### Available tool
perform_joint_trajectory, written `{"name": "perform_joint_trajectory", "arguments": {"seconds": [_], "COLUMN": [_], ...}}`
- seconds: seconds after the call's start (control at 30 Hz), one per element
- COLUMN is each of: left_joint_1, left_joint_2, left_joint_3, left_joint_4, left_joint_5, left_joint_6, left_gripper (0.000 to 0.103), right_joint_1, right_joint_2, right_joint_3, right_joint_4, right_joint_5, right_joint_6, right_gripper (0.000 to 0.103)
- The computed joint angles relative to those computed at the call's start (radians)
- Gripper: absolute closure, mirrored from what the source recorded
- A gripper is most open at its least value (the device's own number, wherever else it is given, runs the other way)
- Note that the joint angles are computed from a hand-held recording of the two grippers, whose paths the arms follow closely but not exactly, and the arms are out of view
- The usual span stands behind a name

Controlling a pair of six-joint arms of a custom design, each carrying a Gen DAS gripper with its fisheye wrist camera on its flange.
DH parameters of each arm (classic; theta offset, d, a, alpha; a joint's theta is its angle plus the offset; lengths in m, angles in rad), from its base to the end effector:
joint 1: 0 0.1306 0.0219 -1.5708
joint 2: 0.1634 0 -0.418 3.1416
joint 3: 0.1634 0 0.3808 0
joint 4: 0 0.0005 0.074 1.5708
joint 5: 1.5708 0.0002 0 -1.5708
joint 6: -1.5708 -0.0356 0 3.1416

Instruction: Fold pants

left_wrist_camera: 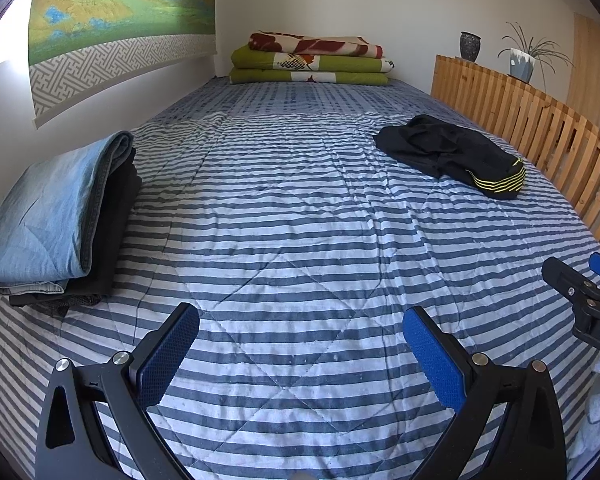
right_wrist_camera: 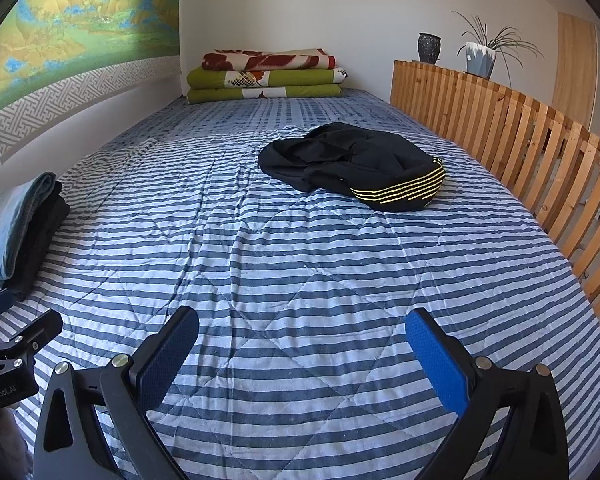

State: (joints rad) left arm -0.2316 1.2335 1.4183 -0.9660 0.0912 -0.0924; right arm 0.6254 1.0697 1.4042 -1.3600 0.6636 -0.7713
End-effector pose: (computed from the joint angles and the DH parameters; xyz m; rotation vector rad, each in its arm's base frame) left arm 0.3899 -0.0958 0.5351 0.4239 2.3162 -0.1754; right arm 0.2530 0.1550 0.5627 0.3898 2.2846 -0.1940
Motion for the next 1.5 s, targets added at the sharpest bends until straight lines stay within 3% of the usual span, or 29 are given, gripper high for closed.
{"name": "perform_joint_trajectory", "arguments": {"seconds": [0.23, 0.47, 0.63, 0.7, 1.1, 1.33, 1.37, 1.4, 1.43, 1.5], "left_joint_1": [-0.006, 0.022, 0.050, 0.062, 0.111, 0.101, 0.100, 0.099, 0.099, 0.102], "left_joint_2": [0.021, 0.039, 0.049, 0.054, 0.069, 0.075, 0.074, 0.074, 0.074, 0.078], "left_joint_3": [-0.001, 0.004, 0.010, 0.014, 0.019, 0.016, 0.014, 0.014, 0.013, 0.016], "left_joint_4": [-0.019, -0.016, -0.015, -0.019, -0.012, 0.005, 0.010, 0.015, 0.017, 0.016], "left_joint_5": [-0.004, 0.008, 0.021, 0.025, 0.038, 0.022, 0.022, 0.021, 0.019, 0.019], "left_joint_6": [-0.030, -0.019, -0.025, -0.028, -0.021, -0.008, -0.007, -0.007, -0.008, -0.004], "left_gripper": [0.000, 0.000, 0.000, 0.000, 0.000, 0.000, 0.000, 0.000, 0.000, 0.000], "right_joint_1": [-0.090, -0.331, -0.515, -0.565, -0.708, -0.729, -0.730, -0.734, -0.738, -0.747], "right_joint_2": [0.003, 0.069, 0.149, 0.174, 0.310, 0.377, 0.384, 0.395, 0.408, 0.427], "right_joint_3": [-0.001, 0.041, 0.085, 0.091, 0.147, 0.180, 0.184, 0.192, 0.203, 0.221], "right_joint_4": [0.056, 0.140, 0.159, 0.179, 0.231, 0.246, 0.251, 0.247, 0.238, 0.217], "right_joint_5": [-0.044, -0.196, -0.396, -0.437, -0.468, -0.468, -0.478, -0.501, -0.531, -0.590], "right_joint_6": [0.100, 0.236, 0.233, 0.240, 0.201, 0.216, 0.218, 0.223, 0.227, 0.232], "right_gripper": [0.001, 0.001, 0.005, 0.005, 0.005, 0.007, 0.017, 0.036, 0.047, 0.088]}}
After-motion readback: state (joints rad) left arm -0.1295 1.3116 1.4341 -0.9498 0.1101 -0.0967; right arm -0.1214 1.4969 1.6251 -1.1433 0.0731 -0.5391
